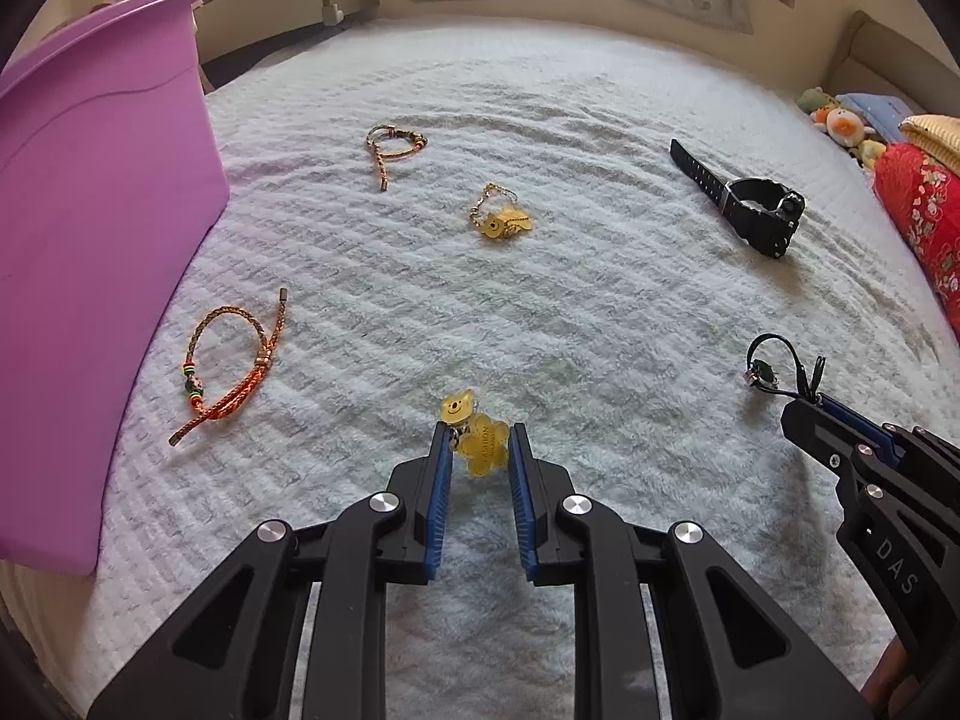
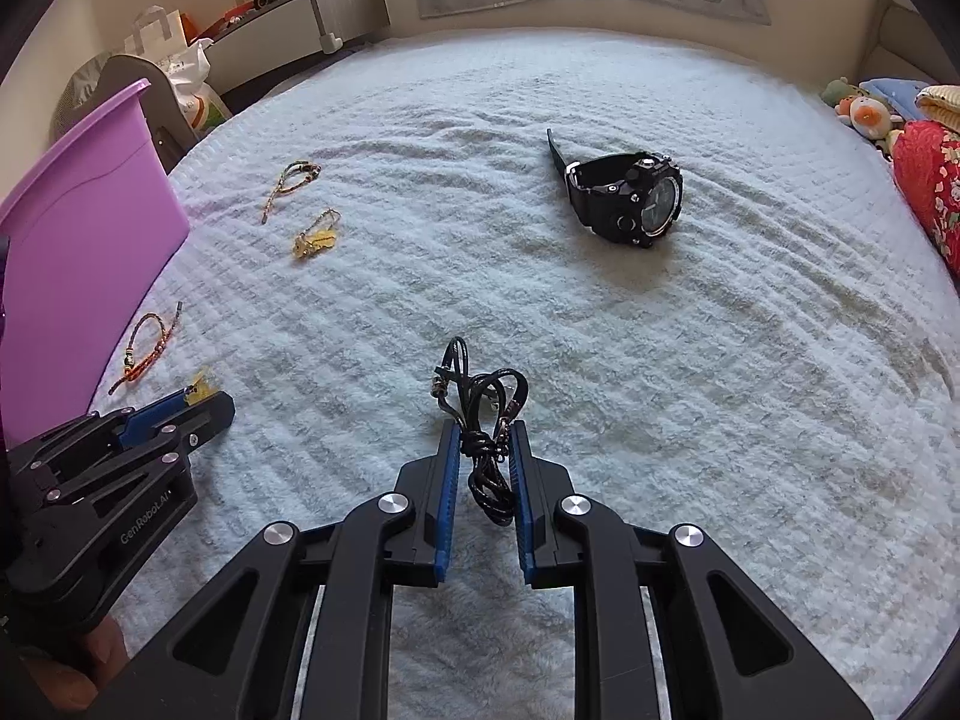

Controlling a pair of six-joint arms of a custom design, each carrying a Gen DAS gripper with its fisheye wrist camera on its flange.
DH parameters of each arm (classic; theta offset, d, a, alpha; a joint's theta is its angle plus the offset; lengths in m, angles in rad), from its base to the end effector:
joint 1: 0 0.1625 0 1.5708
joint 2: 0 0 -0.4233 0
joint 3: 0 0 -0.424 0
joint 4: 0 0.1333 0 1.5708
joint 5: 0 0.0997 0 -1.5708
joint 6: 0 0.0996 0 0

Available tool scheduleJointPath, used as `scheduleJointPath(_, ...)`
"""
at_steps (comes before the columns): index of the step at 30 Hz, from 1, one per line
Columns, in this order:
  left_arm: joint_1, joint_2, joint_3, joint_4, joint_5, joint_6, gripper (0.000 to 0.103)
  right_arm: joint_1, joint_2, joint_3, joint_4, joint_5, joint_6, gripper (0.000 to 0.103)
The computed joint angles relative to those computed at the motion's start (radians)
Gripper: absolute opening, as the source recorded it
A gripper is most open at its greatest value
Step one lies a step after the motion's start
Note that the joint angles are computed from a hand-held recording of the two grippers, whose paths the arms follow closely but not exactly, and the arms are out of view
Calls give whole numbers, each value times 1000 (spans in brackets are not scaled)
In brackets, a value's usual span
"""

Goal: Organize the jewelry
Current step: 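Lift the bear charm and black cord necklace and carry them over the pink tub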

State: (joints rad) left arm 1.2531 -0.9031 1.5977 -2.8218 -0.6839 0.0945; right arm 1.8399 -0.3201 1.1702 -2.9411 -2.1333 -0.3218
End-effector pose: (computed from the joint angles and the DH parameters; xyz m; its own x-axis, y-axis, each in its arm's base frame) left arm -0.0205 -0.7362 0.2227 -0.6998 -0.1145 -0.7051 0.3328 0.8211 -0.4637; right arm 0.2926 -0.7595 -0.0464 -0.7675 -0.2355 0.5962 -0.4991 0.8032 -0.3252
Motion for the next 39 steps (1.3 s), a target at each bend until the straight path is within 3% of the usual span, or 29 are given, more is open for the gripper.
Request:
scheduleJointPath(16, -49, -119, 111, -65, 7, 16, 19, 63, -80, 114, -101, 19, -7, 16)
scheduleJointPath(25, -87, -218, 194, -112, 20, 86, 19, 114, -112, 166, -181, 24, -6, 16)
scheduleJointPath(39, -135, -351, 185, -162, 32, 295, 19, 235, -68, 74, -205, 17, 21, 16)
